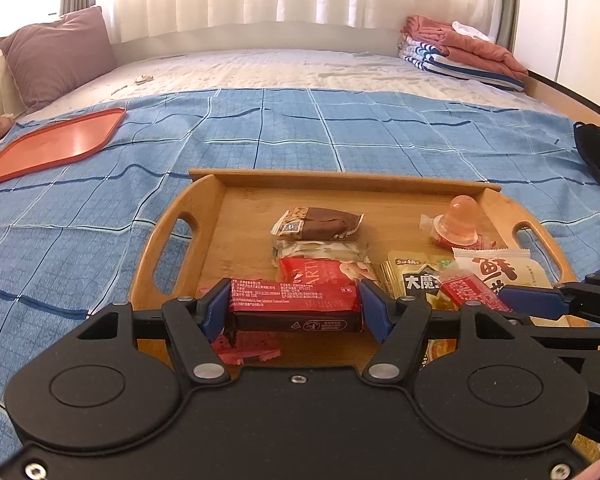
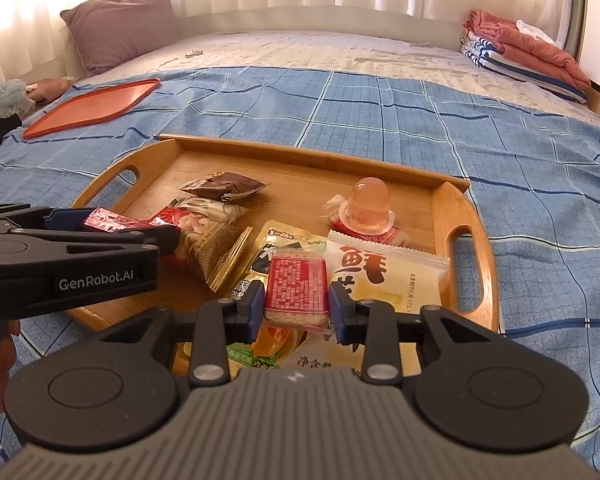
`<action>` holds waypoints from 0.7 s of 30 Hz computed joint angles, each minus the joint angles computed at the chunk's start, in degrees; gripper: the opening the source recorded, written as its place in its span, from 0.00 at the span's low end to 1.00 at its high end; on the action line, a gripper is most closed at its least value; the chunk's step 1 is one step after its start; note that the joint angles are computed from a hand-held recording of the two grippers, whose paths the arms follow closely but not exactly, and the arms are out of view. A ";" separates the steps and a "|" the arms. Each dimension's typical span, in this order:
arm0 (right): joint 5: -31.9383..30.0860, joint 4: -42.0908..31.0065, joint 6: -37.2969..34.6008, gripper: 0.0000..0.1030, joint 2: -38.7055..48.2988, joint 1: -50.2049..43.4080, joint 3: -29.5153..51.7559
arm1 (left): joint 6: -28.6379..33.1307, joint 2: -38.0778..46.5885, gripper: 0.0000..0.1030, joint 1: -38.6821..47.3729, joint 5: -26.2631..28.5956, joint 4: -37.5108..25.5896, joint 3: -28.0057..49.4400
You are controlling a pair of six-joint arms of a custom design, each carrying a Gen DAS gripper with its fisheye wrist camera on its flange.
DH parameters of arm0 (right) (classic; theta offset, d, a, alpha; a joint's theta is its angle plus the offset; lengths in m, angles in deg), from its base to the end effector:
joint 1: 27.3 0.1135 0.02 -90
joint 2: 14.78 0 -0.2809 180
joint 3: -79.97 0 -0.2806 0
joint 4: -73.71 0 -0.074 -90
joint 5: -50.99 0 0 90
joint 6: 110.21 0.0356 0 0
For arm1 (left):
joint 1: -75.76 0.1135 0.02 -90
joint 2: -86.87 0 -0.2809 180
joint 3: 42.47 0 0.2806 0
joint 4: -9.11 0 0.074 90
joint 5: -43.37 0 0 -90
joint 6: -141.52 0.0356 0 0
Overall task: Organize snacks
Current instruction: 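Lift the red-labelled packet with the right tool while the left tool carries the red bar toward the tray, then lower both snacks onto the wooden tray and open both tools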
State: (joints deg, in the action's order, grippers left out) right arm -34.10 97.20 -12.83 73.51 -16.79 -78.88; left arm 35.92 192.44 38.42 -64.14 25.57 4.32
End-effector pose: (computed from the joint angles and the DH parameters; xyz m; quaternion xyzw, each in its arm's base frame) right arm 0.1970 0.0335 0.0602 -0.0082 0.9186 0.0222 0.3945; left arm 0.2614 -0.1860 0.0714 0.1101 0.8994 -0.0534 0.4197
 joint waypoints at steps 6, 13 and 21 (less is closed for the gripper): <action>0.34 -0.25 -0.27 0.39 0.11 0.23 0.26 | 0.45 0.45 0.64 -0.56 -0.07 0.78 0.02; 0.25 -0.28 -0.26 0.39 0.11 0.16 0.29 | 0.96 0.55 0.64 -1.11 -0.14 1.18 0.00; -0.39 -0.95 -0.54 0.54 -1.60 -0.43 -0.40 | 1.06 -0.14 0.71 -1.58 -1.26 1.34 -0.51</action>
State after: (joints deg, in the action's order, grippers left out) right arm -34.49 96.25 -13.37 71.91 -17.22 -79.28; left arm 36.98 192.30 36.83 -65.39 26.91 3.81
